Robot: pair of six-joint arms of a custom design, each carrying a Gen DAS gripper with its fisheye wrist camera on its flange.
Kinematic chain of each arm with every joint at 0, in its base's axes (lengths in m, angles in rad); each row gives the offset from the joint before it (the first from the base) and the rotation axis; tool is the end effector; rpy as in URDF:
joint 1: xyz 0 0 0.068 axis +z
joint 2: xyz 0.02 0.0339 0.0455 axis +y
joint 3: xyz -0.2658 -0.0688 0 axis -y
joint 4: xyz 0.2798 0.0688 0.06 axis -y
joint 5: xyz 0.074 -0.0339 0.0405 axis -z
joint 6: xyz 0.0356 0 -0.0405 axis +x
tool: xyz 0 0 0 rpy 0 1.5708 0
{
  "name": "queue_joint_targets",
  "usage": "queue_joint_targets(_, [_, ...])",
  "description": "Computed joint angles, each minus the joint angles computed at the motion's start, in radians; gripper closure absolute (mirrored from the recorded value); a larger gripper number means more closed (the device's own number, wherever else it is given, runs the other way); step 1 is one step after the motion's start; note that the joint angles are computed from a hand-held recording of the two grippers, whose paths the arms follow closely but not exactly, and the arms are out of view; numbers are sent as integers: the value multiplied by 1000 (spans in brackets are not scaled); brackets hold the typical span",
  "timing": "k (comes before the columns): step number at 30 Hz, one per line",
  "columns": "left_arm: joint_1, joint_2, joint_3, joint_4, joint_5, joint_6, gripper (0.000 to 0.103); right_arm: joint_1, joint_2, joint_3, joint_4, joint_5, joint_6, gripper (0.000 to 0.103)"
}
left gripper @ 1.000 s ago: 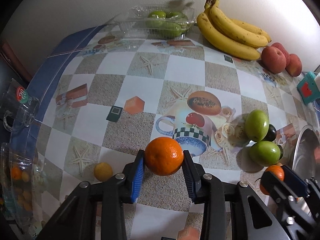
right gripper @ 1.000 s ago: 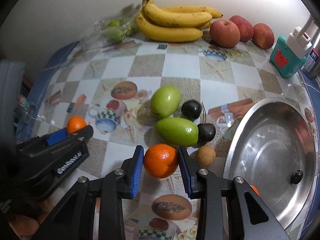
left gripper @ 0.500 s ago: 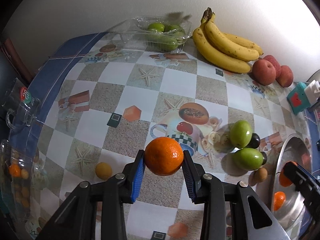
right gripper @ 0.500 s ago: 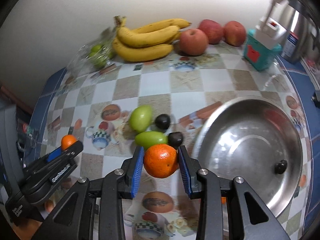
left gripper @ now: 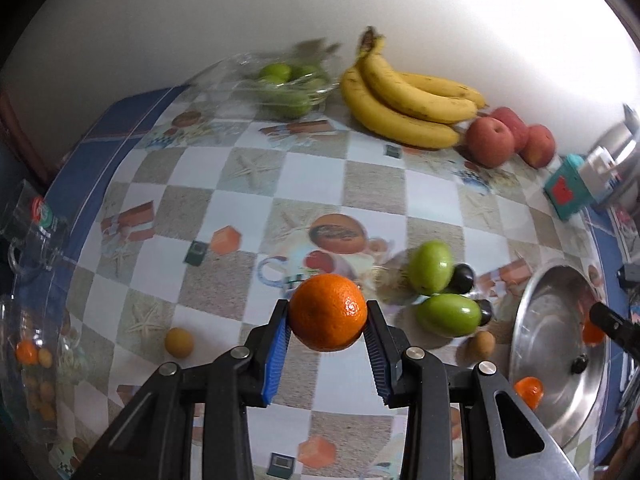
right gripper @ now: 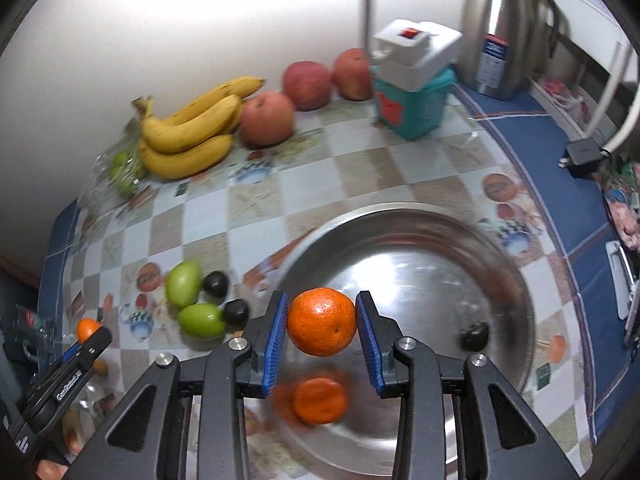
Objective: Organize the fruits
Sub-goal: 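Lift and carry both held mandarins over the steel bowl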
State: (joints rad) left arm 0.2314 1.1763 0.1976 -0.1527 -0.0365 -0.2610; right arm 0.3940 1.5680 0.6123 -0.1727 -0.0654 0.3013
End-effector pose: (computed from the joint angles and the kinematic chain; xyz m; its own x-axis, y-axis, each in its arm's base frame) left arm 0.1656 0.0403 0.0610 -0.7880 -0.4506 -0.4195 -0.4633 0.8828 -0.0779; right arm 0.2545 0.1083 0.0864 -0.9182 -0.0610 -0.3913 -0.1428 0.9726 0.1834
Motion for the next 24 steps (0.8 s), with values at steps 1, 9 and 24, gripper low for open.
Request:
queue_joint_targets(1, [-24, -5, 2, -4, 0, -13, 64, -20, 0, 0, -2, 0, -7, 67])
queue_joint_targets(9, [-306, -25, 41, -41, -70, -140, 64, -147, 9, 6, -7, -21, -44, 67])
queue_joint_targets(24, [-708, 152, 166, 9, -168, -280, 64, -336, 3, 7, -15, -67, -86, 67])
